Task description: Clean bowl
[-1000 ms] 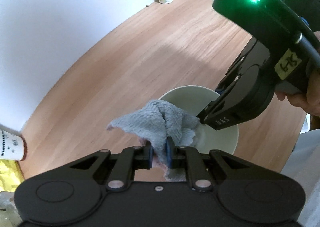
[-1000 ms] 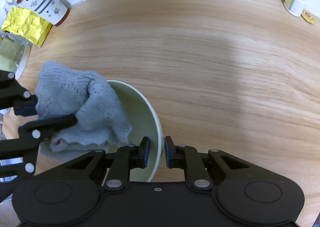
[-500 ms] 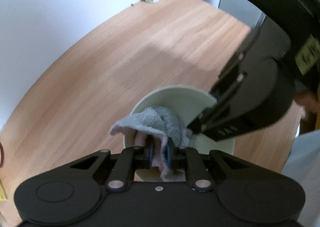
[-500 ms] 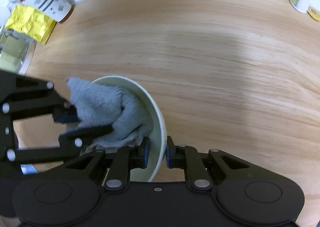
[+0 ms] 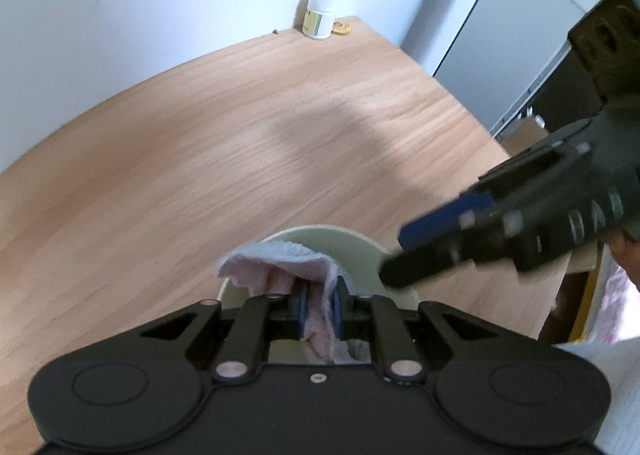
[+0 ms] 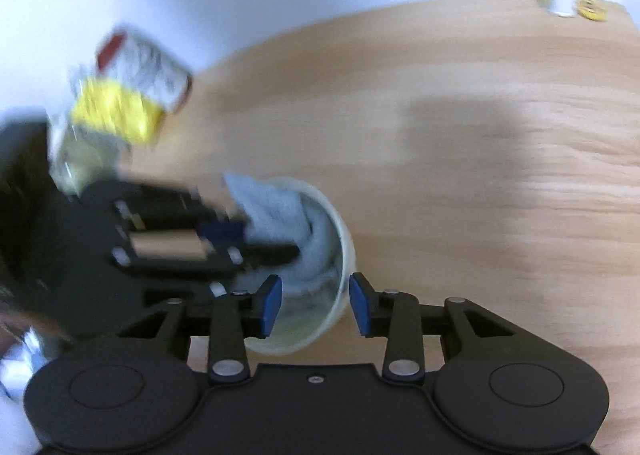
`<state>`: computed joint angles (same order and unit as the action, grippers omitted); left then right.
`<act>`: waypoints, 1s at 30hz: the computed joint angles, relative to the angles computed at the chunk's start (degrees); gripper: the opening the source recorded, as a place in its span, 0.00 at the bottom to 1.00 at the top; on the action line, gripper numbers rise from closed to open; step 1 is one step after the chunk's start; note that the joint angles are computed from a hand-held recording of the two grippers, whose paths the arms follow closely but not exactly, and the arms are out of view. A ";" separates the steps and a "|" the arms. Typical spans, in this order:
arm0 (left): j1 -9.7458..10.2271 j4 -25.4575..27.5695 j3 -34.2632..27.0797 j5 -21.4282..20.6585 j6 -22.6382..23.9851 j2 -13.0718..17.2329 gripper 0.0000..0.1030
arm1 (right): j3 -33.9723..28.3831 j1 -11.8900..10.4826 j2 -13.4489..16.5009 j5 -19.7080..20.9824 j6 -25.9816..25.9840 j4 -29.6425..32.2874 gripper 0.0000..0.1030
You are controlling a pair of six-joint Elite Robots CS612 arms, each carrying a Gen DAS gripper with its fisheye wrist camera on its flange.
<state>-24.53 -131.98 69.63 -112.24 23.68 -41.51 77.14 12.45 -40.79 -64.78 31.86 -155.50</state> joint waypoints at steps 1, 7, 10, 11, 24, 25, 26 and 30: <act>0.06 0.17 -0.25 -0.88 -0.54 0.19 0.11 | 0.15 -0.29 0.15 -0.24 1.76 -0.83 0.40; -0.18 2.57 -1.38 -2.39 0.64 0.70 0.11 | -1.27 -0.97 2.43 -1.15 4.45 -2.01 0.38; -0.30 3.46 -1.45 -2.80 1.90 0.62 0.11 | -1.39 -1.30 3.53 1.34 5.73 -6.79 0.37; -0.43 3.67 -1.24 -2.70 3.06 0.45 0.11 | -1.56 -1.37 3.59 1.86 4.84 -6.94 0.36; -1.44 4.22 1.33 -1.10 11.24 -1.17 0.11 | -13.90 -0.02 7.28 3.69 -23.58 20.18 0.24; -1.58 4.08 1.59 -0.59 11.94 -1.33 0.11 | -14.41 0.08 7.49 3.39 -24.16 20.88 0.24; -1.75 3.87 1.93 0.05 12.79 -1.53 0.11 | -14.89 0.19 7.69 3.05 -24.71 21.48 0.22; -2.21 2.33 3.88 2.98 15.87 -2.69 0.10 | -13.89 0.28 6.89 0.21 -21.84 21.70 0.14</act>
